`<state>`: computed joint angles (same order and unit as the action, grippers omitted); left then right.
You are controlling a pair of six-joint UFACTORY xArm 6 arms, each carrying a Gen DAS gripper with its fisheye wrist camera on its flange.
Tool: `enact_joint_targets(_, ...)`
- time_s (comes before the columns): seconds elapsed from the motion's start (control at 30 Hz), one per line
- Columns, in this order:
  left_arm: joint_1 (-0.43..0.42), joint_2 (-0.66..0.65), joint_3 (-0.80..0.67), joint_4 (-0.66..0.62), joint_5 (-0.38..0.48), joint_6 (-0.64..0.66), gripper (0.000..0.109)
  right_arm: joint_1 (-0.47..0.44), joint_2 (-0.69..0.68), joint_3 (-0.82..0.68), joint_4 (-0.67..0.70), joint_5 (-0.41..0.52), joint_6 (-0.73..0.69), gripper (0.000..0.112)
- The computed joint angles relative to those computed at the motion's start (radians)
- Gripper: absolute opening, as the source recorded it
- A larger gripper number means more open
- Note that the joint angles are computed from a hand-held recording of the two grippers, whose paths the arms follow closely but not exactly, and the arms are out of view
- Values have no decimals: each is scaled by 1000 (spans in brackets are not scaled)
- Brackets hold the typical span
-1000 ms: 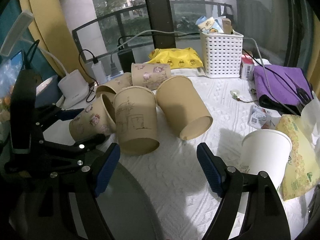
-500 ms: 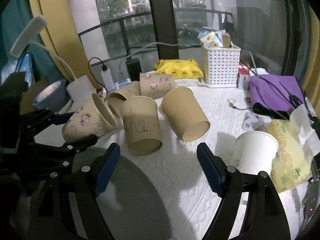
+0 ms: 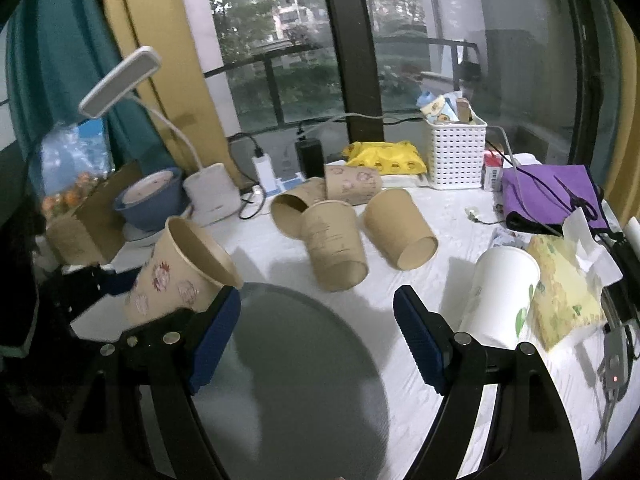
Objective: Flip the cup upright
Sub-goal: 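Lift the tan cup with the left gripper and rotate it upright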
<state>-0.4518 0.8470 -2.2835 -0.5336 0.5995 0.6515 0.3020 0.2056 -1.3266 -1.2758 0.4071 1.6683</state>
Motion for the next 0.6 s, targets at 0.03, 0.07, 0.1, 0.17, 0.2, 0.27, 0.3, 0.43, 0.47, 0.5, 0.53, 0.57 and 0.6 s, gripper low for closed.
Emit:
enact_joint_targets(0.03, -2, -48, 80, -36, -34, 26, 66, 10, -10, 9, -14, 4, 14, 82)
enact_joint_targets(0.07, -5, -103, 171, -87, -77, 62, 66, 17, -18, 17, -24, 7, 24, 82)
enact_joint_targets(0.1, -6, -135, 223, -119, -100, 86, 66, 26, -26, 25, -34, 10, 33, 82)
enact_joint_targets(0.17, -13, -203, 331, -184, -158, 138, 66, 46, -44, 44, -53, 20, 52, 82)
enact_joint_targets(0.2, -17, -233, 381, -212, -189, 163, 66, 55, -52, 54, -62, 20, 64, 82)
enact_joint_targets(0.27, -24, -291, 474, -280, -242, 216, 66, 70, -63, 67, -72, 21, 85, 82)
enact_joint_targets(0.3, -27, -309, 501, -307, -254, 233, 66, 79, -68, 73, -78, 25, 96, 82)
enact_joint_targets(0.43, -38, -378, 624, -406, -335, 294, 66, 114, -75, 83, -101, 22, 128, 82)
enact_joint_targets(0.47, -43, -398, 656, -444, -355, 322, 66, 121, -75, 83, -104, 21, 129, 82)
enact_joint_targets(0.5, -48, -420, 690, -490, -381, 358, 66, 131, -76, 82, -107, 20, 129, 82)
enact_joint_targets(0.53, -57, -442, 720, -559, -412, 415, 66, 139, -75, 80, -108, 22, 127, 82)
enact_joint_targets(0.57, -65, -463, 746, -651, -438, 495, 66, 151, -75, 78, -108, 29, 125, 82)
enact_joint_targets(0.6, -68, -475, 760, -710, -447, 544, 66, 161, -76, 76, -109, 34, 125, 82)
